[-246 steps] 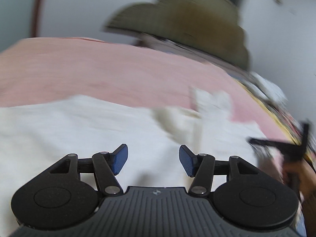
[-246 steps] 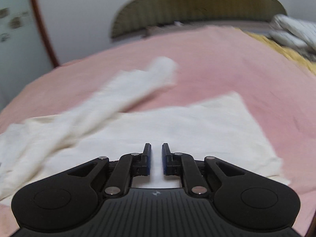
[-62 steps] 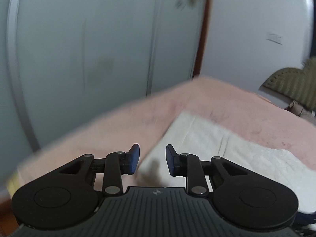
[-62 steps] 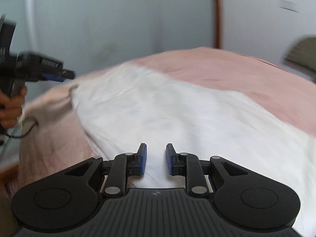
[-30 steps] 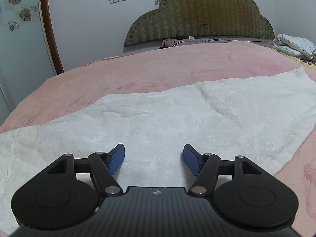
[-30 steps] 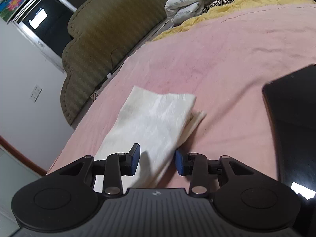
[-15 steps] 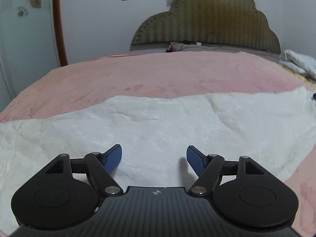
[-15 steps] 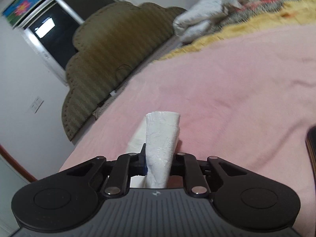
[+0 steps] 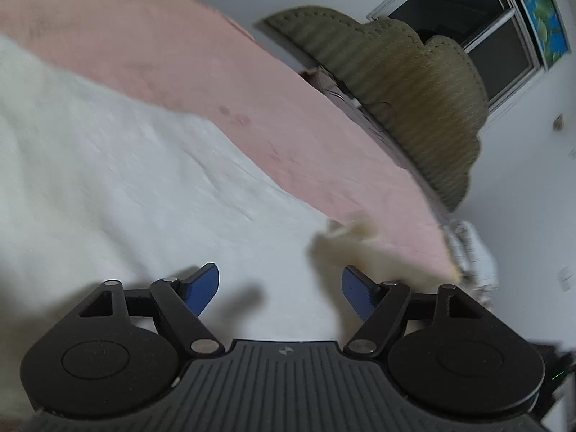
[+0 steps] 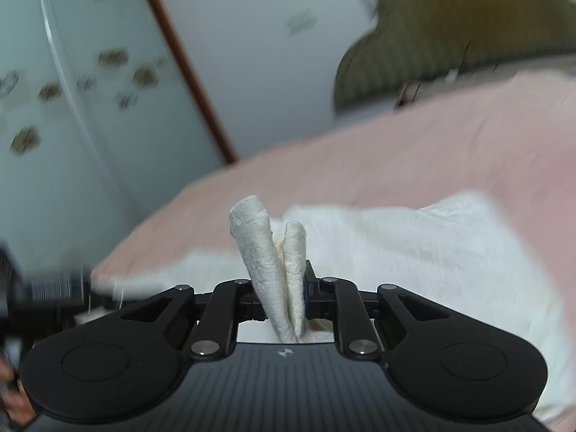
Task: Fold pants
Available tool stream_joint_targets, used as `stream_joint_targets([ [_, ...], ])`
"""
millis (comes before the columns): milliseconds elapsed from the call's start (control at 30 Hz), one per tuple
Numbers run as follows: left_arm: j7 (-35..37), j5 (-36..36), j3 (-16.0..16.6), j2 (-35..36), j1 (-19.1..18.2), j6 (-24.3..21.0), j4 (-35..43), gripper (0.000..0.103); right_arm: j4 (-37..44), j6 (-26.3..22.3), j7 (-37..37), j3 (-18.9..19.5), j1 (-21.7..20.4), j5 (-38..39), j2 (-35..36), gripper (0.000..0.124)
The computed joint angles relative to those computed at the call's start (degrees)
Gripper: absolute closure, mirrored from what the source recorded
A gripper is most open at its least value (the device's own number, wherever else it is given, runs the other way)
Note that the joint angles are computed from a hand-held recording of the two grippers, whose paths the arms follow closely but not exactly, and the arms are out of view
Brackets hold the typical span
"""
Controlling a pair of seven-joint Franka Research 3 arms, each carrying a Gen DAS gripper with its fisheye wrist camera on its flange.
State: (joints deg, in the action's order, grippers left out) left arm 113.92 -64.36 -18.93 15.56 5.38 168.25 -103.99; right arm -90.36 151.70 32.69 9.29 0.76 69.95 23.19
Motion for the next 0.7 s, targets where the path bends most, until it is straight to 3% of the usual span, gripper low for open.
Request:
stream_joint_targets([
  [100,2.2,-6.05,-1.24,3.01,1.92,-6.83,4.38,0.02,-2.01,1.33,-1.52,0.32,0.57,-0.01,-1.1,0.109],
  [200,-0.51,-7.26,-0.79,7.02,1.62,-11.92,9.22,0.018,-3.67,2.47,-7.54,0.67,0.67,1.93,-2.66,0.108],
  [333,-6.76,-3.74,-0.59,12.48,0.11,-12.89,15.76,0.018,-6.77,3.78,-16.65,0.84,1.96,3.29,-5.06,0.107],
  [367,-7.81,-2.5,-0.77,13.42,-0.07,-12.12,16.9,0.022,-7.55,3.53,-19.52,0.9,2.2,3.99,-5.75,0.107],
  [433,-9.07,0.78,-0.92,14.44,-0.41,-10.05,18.18,0.047,-8.57,3.84,-24.46,0.83,3.16,5.37,-6.64,0.107],
  [500,-11.29,7.46,0.64,14.37,-1.88,-8.07,18.2,0.083,-8.93,6.15,-29.42,0.88,4.75,6.47,-6.77,0.107],
  [567,-9.75,12.24,1.2,12.64,-2.57,-3.56,15.85,0.093,-8.51,6.8,-33.02,1.19,5.82,8.0,-6.41,0.107],
  [700,-10.28,21.74,3.65,9.07,-5.53,7.35,9.73,0.093,-6.3,5.56,-35.54,1.28,7.2,9.49,-4.67,0.107],
])
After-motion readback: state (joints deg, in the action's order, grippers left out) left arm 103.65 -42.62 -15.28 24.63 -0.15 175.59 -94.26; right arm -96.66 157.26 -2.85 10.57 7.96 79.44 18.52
